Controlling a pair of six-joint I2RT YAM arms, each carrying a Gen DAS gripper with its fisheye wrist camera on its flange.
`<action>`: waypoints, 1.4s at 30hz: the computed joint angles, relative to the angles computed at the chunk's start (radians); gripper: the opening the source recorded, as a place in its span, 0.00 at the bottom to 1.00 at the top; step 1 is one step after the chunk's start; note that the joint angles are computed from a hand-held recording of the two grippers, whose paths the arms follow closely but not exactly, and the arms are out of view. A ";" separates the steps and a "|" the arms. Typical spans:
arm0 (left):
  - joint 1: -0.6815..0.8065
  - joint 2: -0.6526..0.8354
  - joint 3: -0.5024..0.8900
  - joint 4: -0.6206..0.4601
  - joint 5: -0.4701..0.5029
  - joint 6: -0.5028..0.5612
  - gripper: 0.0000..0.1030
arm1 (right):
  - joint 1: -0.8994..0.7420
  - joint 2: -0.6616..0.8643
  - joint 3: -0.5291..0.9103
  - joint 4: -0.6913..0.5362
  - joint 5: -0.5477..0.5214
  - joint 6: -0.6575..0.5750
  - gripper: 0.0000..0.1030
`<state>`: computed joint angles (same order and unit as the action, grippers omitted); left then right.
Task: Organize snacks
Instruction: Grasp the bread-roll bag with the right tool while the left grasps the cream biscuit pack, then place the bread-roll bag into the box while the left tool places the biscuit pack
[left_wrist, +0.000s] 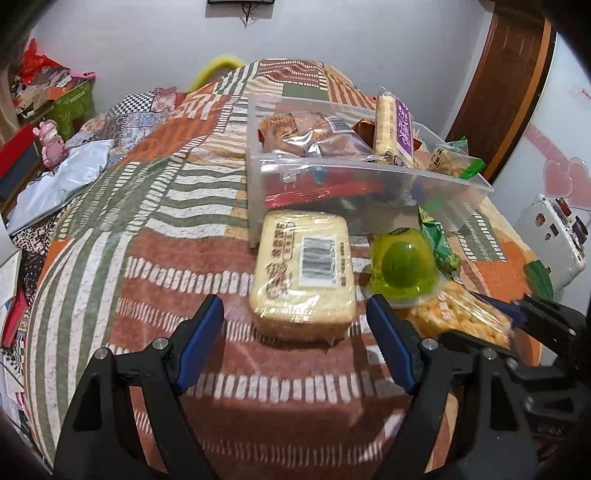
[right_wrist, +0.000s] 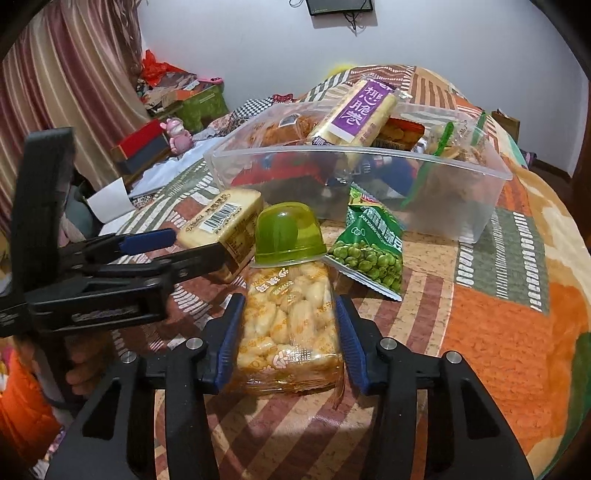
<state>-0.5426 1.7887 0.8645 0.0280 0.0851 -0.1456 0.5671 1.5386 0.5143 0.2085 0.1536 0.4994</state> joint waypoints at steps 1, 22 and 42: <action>-0.004 0.013 0.012 0.001 -0.006 -0.004 0.77 | -0.003 -0.008 -0.007 0.003 -0.002 0.001 0.44; 0.016 0.007 0.002 0.006 0.049 -0.042 0.53 | -0.028 -0.274 -0.109 -0.037 0.040 0.030 0.44; -0.026 -0.149 0.063 -0.043 -0.009 0.014 0.53 | -0.129 -0.262 0.001 -0.055 0.058 -0.072 0.44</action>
